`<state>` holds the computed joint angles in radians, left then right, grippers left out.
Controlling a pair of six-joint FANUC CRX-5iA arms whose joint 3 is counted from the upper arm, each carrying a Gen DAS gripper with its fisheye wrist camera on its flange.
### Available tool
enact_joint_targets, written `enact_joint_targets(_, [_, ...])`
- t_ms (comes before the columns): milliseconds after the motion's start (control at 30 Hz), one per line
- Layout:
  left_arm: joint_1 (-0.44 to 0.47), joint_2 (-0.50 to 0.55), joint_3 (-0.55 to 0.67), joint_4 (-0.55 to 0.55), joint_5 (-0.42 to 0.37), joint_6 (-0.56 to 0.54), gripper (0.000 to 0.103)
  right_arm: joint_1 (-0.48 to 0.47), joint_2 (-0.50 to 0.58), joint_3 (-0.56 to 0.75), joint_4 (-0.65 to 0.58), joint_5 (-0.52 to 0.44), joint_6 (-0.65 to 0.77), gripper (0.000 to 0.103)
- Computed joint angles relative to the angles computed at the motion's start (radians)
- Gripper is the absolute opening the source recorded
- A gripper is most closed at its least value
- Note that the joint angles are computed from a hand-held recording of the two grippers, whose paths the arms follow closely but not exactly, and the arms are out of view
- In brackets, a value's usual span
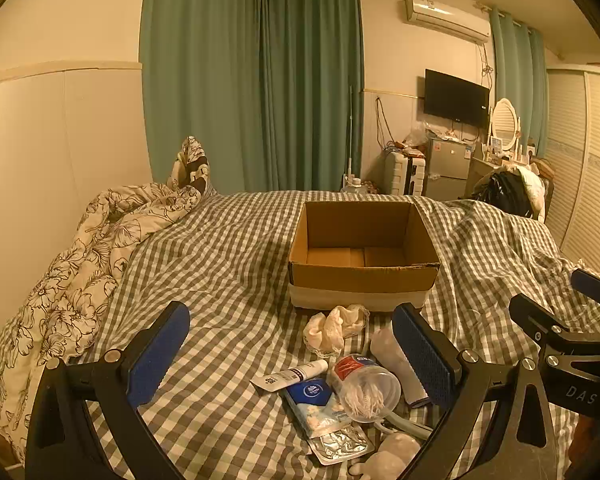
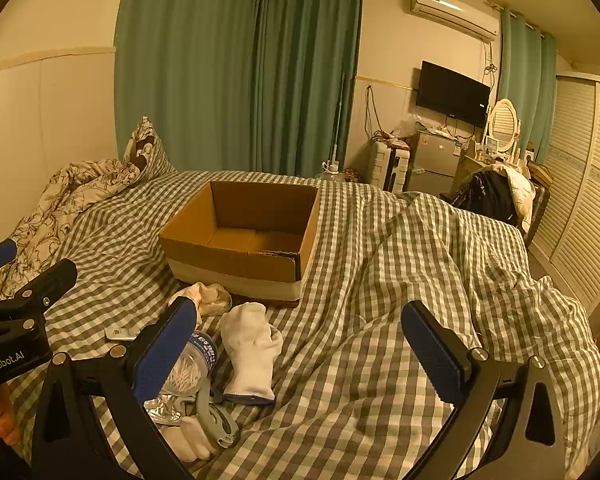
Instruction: Organize objects
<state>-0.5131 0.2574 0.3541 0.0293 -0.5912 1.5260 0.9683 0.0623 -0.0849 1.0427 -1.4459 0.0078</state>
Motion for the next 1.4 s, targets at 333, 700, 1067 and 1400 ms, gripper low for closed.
enact_joint_targets(333, [-0.004, -0.004, -0.004, -0.012, -0.001, 0.014, 0.103, 0.001, 0.000, 0.001, 0.000, -0.001, 0.000, 0.103])
enact_joint_targets(700, [-0.005, 0.003, 0.000, -0.004, -0.011, 0.009, 0.103, 0.002, 0.001, 0.002, 0.000, -0.001, 0.000, 0.103])
enact_joint_targets(1067, [-0.008, 0.004, 0.004, -0.013, -0.014, 0.018, 0.103, 0.002, -0.001, 0.001, 0.001, -0.001, -0.001, 0.103])
enact_joint_targets(1400, [-0.009, 0.004, 0.003, -0.016, -0.014, 0.021, 0.103, 0.002, -0.002, -0.001, 0.000, 0.000, -0.001, 0.103])
